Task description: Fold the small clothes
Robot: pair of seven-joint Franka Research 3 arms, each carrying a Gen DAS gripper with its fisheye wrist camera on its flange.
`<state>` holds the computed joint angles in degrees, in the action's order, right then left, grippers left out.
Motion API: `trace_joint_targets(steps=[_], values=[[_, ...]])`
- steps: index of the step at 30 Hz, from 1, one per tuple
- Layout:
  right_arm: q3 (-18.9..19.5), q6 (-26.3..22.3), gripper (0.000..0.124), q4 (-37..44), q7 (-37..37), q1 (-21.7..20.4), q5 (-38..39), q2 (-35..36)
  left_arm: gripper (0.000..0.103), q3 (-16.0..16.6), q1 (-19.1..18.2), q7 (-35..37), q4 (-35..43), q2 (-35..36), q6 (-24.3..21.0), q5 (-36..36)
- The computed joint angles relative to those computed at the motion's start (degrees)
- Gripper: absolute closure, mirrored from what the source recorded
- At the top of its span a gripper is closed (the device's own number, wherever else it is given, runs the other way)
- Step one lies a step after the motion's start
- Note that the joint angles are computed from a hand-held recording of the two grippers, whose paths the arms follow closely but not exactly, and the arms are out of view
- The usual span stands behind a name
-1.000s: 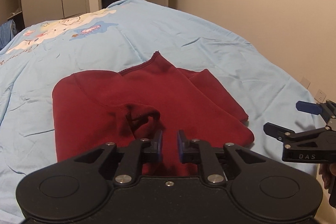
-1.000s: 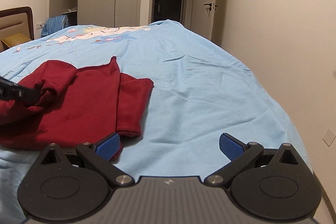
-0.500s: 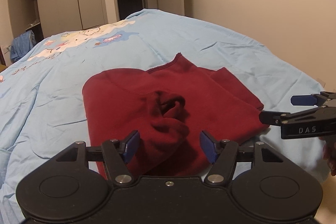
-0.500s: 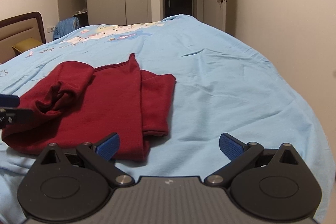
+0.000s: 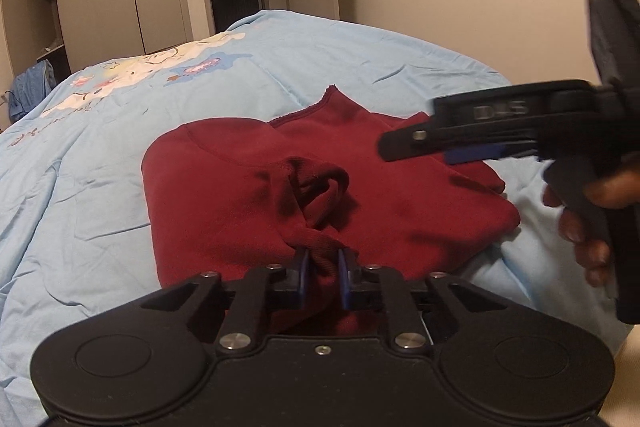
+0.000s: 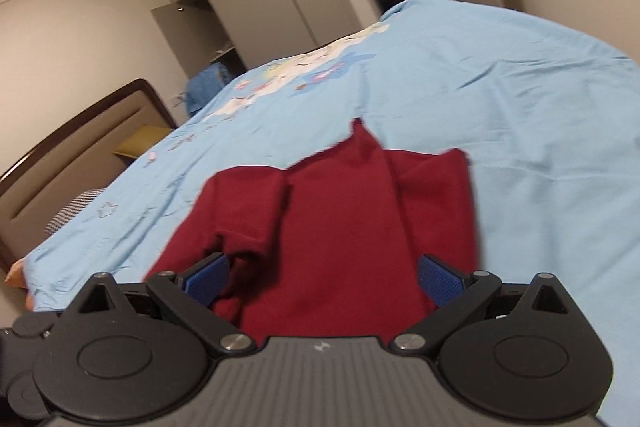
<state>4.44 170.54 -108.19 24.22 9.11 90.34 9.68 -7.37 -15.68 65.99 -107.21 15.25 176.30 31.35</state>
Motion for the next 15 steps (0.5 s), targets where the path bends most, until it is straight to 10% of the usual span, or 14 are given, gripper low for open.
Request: trace_joint_targets(steps=[15], values=[[5.46, -3.92, 0.079, 17.00, 20.77, -2.44, -21.02, 15.46, 0.095, -1.65, 1.32, 2.94, 0.06, 0.28, 0.16, -4.03]])
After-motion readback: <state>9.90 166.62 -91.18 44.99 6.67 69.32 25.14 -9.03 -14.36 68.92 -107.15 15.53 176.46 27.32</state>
